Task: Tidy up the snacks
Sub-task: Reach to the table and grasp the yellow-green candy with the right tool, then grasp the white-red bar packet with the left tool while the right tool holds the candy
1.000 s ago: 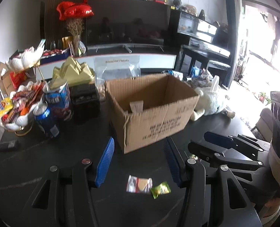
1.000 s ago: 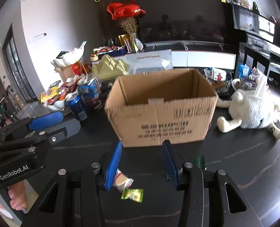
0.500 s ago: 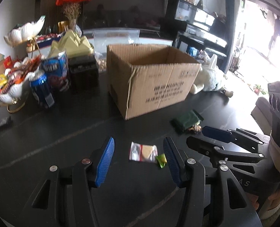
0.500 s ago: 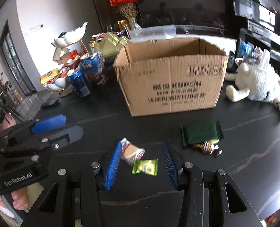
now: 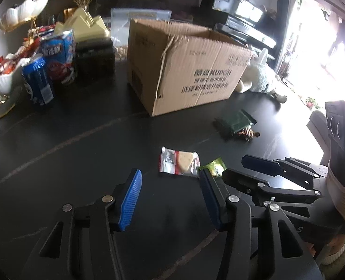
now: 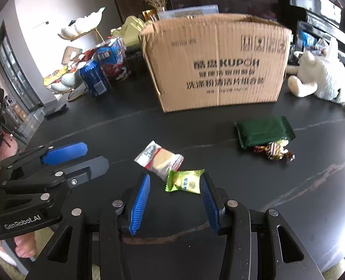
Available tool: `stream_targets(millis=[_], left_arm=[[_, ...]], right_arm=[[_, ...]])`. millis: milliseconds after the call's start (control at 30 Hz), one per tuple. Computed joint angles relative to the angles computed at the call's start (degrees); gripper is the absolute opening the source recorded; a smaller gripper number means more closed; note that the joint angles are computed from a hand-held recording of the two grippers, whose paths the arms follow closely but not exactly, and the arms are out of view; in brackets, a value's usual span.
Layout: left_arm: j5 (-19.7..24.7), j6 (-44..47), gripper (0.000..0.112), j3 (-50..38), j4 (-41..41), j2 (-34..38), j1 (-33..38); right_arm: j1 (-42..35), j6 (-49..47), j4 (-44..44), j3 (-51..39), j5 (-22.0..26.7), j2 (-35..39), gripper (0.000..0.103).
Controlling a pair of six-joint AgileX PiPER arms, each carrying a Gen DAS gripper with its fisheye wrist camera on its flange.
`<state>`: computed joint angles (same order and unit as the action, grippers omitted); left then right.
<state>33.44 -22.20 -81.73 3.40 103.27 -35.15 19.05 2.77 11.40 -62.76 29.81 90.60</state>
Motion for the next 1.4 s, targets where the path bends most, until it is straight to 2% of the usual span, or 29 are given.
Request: stream_targets(millis=[567,867,1100,1167,1267,1333,1367,1400], left_arm=[[-2.2,11.8,0.037,-2.7,-11.7,7.4,3.4],[-1.9,12.0,0.036,-5.4,-12.5,10.3,3.4],[-1.1,12.2,0.033,-7.6,-13.7,12.1,3.9],[-0.6,11.8,0.029,-8.4,-13.8,12.7,3.8],[-0.4,12.4,0.015,-8.8,-15.0,13.0,3.8],[-0.8,13.4,0.008,-8.3,-15.9,12.8,3.8],[-1.1,12.8,0.008,-8.1,-15.3,12.6,3.5],[-1.6,12.1,0.007,-7.7,-14.7,12.4,3.4]], right_arm=[[-0.1,1.3,-0.2,-0.8,-1.7,5.8,0.046],[-1.1,-0.8,2.4,-0.6,-3.0,7.0,0.046],[-1.0,0.2,1.2,-0.4,-3.9,7.4,0.046],[-0.8,0.5,0.9,-0.7,-4.1,7.7,0.046],[-0.9,0.3,1.0,-0.4,-4.6,7.6,0.045],[-0.7,0.9,0.0,0.0,-5.0,7.4,0.040],[-0.5,2.2,-1.4,0.1,-5.1,7.3,0.034],[-0.4,2.7,-2.2,0.2,-5.2,7.3,0.033]])
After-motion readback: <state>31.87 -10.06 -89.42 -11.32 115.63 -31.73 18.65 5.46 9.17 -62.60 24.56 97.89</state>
